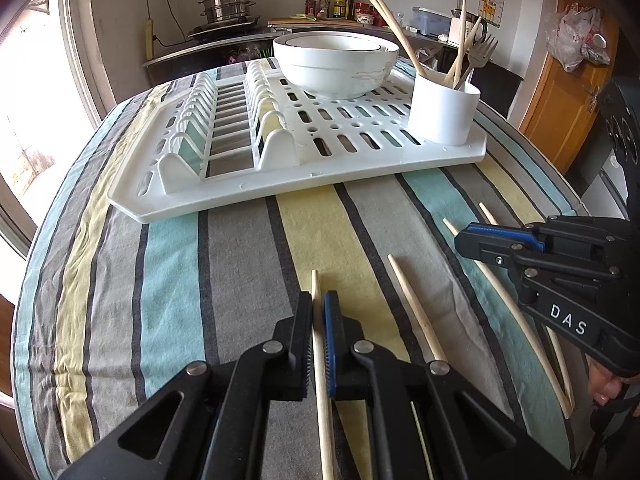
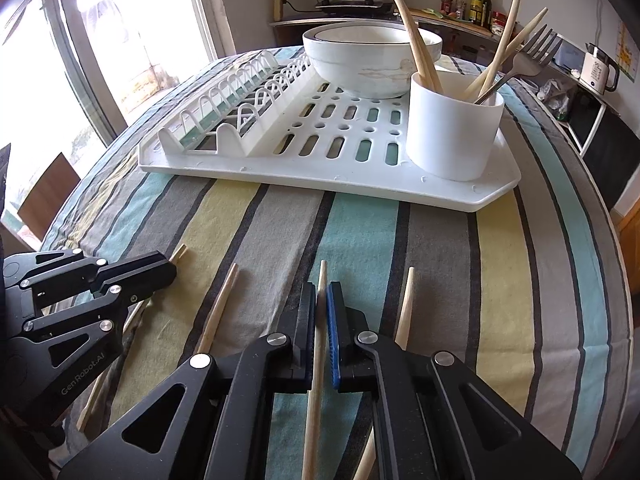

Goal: Organize utensils
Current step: 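Close the left tool on a chopstick while the right tool grasps another chopstick, then lift and carry both held chopsticks over the white cup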

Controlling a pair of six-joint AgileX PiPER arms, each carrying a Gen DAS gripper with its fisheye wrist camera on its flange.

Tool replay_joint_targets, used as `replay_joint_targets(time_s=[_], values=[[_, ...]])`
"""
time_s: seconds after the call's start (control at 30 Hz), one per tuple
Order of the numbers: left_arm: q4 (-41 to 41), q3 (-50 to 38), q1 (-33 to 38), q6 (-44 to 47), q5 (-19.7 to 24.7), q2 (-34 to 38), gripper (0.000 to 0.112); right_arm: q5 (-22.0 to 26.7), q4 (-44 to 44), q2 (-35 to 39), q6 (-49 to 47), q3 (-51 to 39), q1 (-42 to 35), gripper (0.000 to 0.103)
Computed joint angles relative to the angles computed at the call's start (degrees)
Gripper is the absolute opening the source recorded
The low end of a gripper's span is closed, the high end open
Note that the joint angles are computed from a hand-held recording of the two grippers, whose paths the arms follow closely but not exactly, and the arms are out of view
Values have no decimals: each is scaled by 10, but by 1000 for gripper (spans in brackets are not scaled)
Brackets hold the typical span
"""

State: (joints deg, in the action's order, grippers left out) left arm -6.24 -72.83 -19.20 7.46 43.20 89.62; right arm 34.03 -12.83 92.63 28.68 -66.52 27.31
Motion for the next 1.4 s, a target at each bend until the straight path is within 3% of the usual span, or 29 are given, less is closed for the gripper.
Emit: replay_joint_targets(time_s=[0.43, 0.77, 1.4], values=[[-72, -15, 46, 48, 19, -74, 6, -14, -14, -114, 19, 26, 4, 5], [-115, -24, 72, 72, 32, -146, 6, -9, -101, -211, 103, 50, 54, 5], [-149, -21, 75, 93, 38, -203, 6, 9, -172, -282, 163, 69, 87, 5]])
